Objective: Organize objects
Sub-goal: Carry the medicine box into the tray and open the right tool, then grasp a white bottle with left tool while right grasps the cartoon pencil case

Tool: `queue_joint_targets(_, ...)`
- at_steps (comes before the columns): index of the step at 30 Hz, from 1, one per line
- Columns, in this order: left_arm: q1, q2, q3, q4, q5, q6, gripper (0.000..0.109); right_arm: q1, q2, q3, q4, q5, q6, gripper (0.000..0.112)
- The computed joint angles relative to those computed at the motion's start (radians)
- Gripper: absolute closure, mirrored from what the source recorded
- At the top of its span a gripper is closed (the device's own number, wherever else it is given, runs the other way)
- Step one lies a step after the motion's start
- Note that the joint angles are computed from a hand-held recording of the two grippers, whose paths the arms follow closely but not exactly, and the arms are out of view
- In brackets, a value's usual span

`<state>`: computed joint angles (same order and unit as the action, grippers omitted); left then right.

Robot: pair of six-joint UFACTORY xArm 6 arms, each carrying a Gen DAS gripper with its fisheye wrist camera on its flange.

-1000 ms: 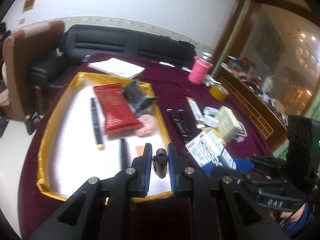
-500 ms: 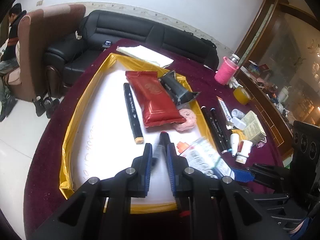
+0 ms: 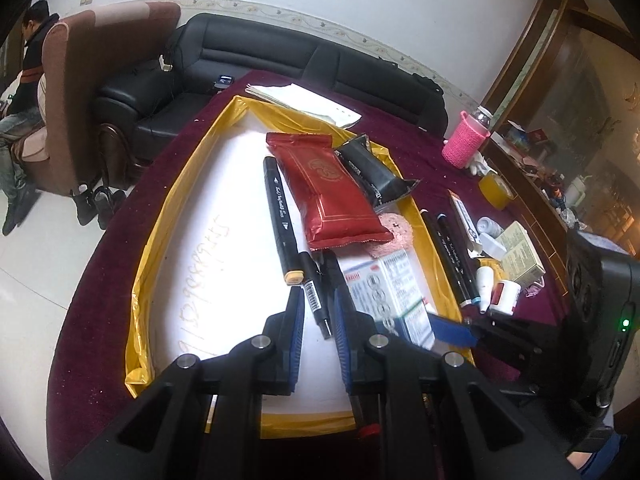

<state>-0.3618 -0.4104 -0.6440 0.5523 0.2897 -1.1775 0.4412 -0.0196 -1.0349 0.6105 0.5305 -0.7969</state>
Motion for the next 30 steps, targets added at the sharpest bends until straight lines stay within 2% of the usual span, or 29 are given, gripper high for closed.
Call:
queue_joint_targets(2,-0.002,-0.003,0.0,0.0,0.003,-0.001,0.094,0.012,0.015,-0.001,-0.03,-0.047,0.015,0.074)
queue_joint_targets(5,-0.005,-0.002,-0.003,0.007,0.011,-0.007,0.094,0.01,0.027,-0.012,-0.021,-0.048,-0.004,0.072)
queue_joint_targets(10,-0.007,-0.003,-0.011,0.017,0.023,-0.015,0.094,-0.024,-0.005,-0.015,0.061,0.029,-0.054,0.072)
queue_joint_targets(17,-0.04,0.018,-0.047,0.043,0.059,-0.034,0.094,-0.081,-0.06,0.003,0.13,0.12,-0.079,0.064)
queue_joint_targets(21,-0.074,0.032,-0.085,0.072,0.096,-0.047,0.094,-0.152,-0.095,0.007,0.214,0.216,-0.126,0.063)
queue_joint_targets(24,-0.106,0.055,-0.125,0.079,0.118,-0.038,0.09,-0.215,-0.127,0.015,0.263,0.245,-0.15,0.06)
queue_joint_targets(26,-0.132,0.082,-0.159,0.081,0.13,-0.022,0.08,-0.271,-0.142,0.012,0.291,0.26,-0.161,0.056)
queue_joint_targets(30,-0.195,0.18,-0.26,0.055,0.143,0.041,0.078,-0.381,-0.128,-0.017,0.346,0.271,-0.17,0.053)
